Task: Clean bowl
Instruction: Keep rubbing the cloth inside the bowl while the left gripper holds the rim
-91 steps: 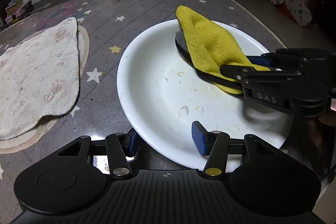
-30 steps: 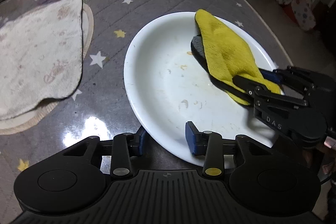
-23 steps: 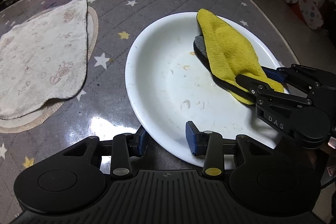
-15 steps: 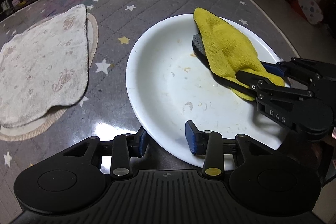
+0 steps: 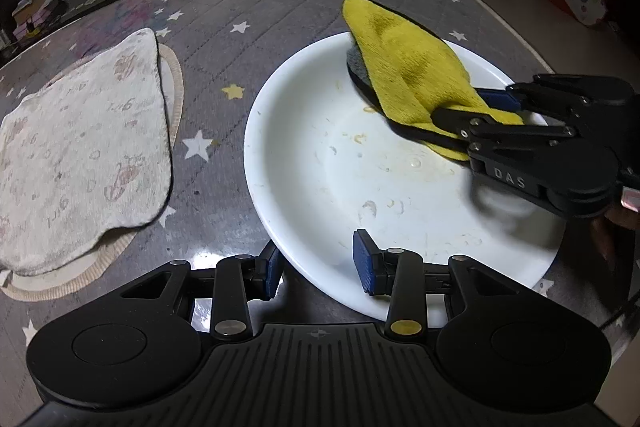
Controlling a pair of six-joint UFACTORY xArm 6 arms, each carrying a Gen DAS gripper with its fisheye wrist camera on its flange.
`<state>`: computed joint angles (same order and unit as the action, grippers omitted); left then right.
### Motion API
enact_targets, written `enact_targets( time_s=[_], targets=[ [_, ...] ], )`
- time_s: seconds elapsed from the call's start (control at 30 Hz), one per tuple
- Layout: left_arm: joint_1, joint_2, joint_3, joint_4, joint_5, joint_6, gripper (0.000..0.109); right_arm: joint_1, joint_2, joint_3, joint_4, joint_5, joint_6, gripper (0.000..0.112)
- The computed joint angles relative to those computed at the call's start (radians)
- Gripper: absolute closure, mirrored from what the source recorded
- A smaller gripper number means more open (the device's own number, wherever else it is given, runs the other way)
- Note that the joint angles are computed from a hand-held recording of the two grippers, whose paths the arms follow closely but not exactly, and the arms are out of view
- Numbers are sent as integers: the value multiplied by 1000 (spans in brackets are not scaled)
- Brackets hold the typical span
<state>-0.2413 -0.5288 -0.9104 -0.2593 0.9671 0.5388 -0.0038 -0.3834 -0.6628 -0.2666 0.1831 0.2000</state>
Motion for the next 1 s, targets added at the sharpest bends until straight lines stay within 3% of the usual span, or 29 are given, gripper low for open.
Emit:
enact_targets(
  time_s=[0.43, 1.0],
  targets=[
    [6, 7, -1, -14, -10, 37, 69, 15, 53, -49, -22, -4, 34, 83],
    [12, 1, 9, -39, -20, 65, 67, 59, -127, 75, 65, 77, -71, 83]
  ],
)
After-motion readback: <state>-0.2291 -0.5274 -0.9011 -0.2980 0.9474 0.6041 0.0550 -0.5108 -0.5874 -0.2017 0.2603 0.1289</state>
